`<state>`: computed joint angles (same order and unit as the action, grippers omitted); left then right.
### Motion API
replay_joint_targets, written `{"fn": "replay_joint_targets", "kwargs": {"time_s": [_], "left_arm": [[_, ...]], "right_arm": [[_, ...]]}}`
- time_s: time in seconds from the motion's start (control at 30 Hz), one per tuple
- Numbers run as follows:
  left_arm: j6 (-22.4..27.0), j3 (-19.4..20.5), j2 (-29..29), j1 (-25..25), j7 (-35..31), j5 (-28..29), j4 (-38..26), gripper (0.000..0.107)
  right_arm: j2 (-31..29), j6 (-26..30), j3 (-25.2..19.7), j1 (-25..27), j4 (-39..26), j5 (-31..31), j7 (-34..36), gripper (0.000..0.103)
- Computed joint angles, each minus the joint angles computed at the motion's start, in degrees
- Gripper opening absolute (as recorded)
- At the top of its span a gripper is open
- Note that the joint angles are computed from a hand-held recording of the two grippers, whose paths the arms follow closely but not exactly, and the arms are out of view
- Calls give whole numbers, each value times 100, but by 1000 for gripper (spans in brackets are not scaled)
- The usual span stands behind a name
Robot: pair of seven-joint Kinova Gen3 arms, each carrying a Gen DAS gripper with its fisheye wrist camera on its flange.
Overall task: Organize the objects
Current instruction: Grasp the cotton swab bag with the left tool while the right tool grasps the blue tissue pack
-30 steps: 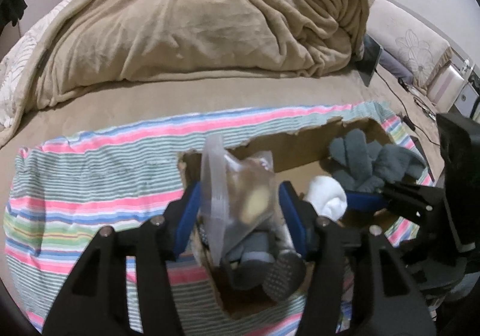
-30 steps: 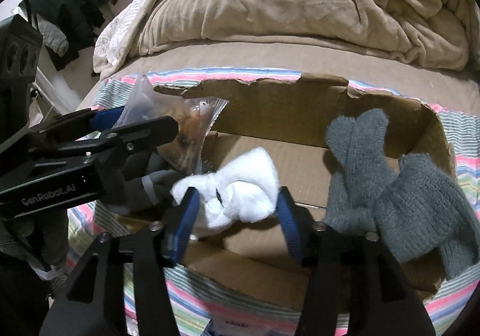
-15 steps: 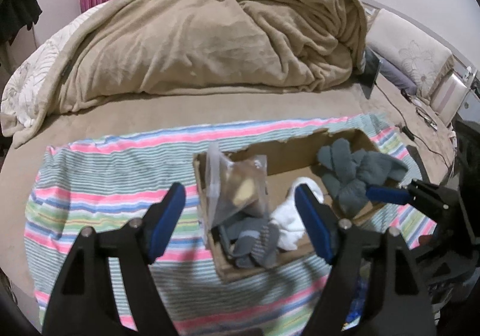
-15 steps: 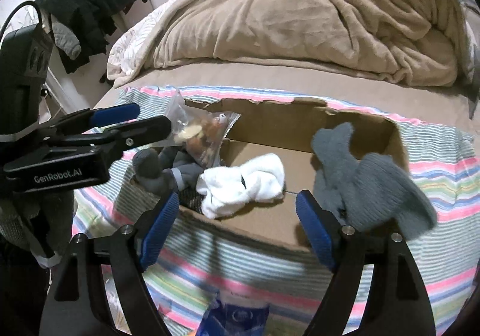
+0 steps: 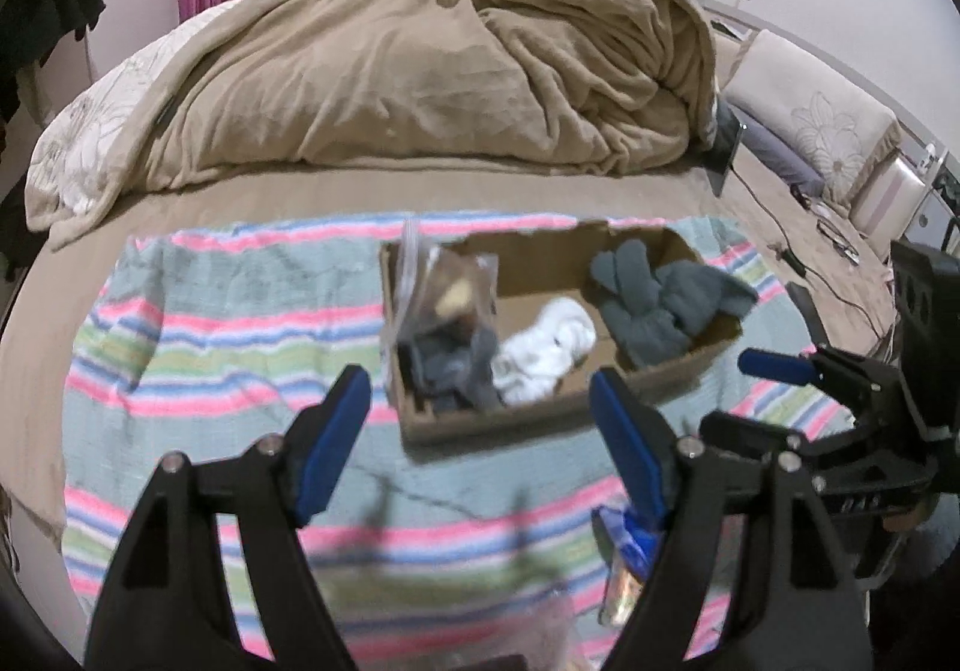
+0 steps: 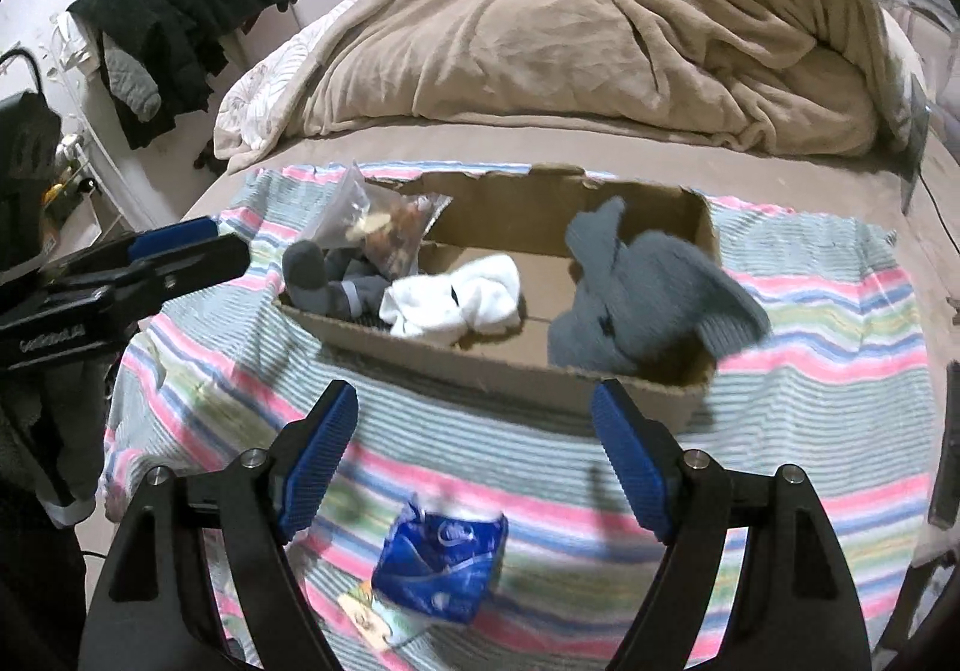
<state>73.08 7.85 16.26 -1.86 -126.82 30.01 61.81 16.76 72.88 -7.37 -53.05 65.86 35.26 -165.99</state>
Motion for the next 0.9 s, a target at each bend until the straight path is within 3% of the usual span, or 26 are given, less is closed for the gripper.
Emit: {"fn": "replay_joint_targets", "kwargs": {"time_s": [0.47,0.9], "left_arm": [[2,-222,-566,-26,-56,-54,1060,77],[94,-312,-768,126,-53,-328,1693,77]], "right_arm": [[-183,33,-189,-186,339,100,-418,83],[10,-43,-230,-202,389,-129,-320,83]]}}
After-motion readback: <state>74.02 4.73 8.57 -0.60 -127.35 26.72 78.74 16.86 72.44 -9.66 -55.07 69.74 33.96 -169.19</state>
